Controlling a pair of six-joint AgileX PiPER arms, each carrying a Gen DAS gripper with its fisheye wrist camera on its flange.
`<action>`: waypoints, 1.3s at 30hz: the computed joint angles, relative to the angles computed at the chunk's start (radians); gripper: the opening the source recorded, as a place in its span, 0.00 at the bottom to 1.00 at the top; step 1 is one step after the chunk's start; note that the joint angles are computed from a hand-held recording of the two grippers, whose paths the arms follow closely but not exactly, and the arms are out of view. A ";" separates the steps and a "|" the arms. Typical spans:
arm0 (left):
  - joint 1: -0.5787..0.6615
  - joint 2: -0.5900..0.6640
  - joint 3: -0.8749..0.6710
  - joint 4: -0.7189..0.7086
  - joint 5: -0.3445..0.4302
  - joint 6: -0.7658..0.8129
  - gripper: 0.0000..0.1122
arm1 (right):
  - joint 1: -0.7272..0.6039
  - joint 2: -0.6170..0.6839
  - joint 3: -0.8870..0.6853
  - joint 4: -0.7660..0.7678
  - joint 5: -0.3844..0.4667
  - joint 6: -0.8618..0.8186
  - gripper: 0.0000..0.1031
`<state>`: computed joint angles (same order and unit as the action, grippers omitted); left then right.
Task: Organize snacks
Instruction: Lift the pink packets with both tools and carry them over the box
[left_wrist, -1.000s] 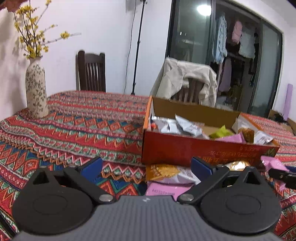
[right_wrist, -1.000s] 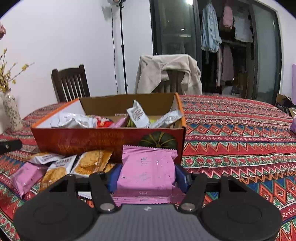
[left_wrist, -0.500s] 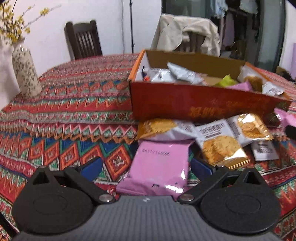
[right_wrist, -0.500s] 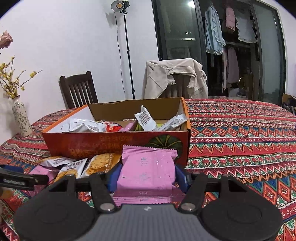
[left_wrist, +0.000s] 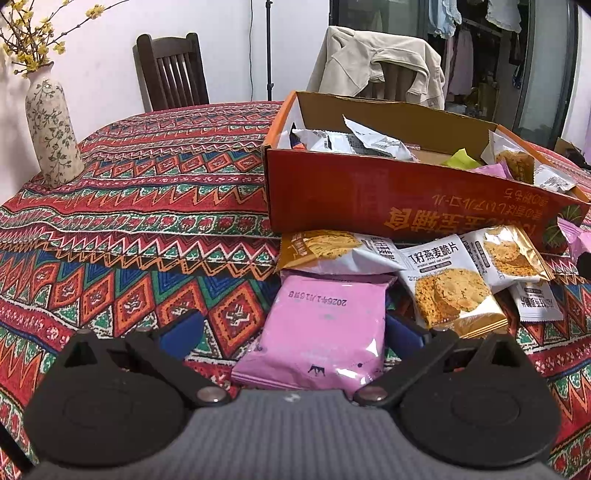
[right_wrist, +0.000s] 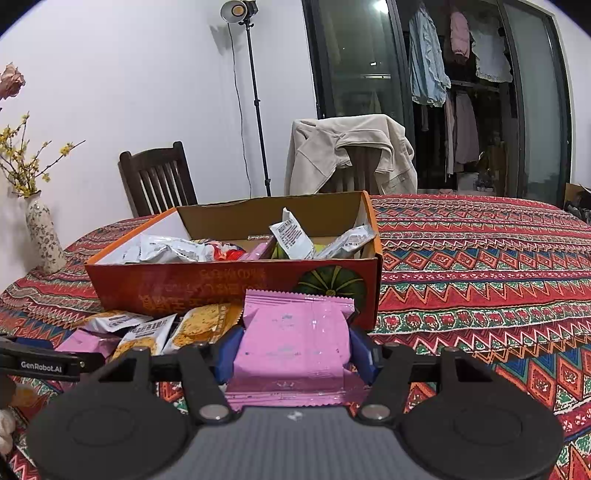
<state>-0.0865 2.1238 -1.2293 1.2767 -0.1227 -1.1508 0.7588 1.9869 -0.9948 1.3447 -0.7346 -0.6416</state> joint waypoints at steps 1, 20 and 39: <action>0.000 -0.001 0.001 -0.021 -0.001 0.021 0.91 | 0.000 -0.001 0.001 -0.001 0.000 0.001 0.59; 0.085 -0.153 0.221 -0.473 -0.278 0.481 0.56 | 0.009 0.009 -0.001 -0.012 -0.019 0.010 0.59; 0.018 -0.206 0.119 -0.399 -0.274 0.406 0.56 | 0.030 -0.031 -0.083 0.039 -0.093 -0.149 0.59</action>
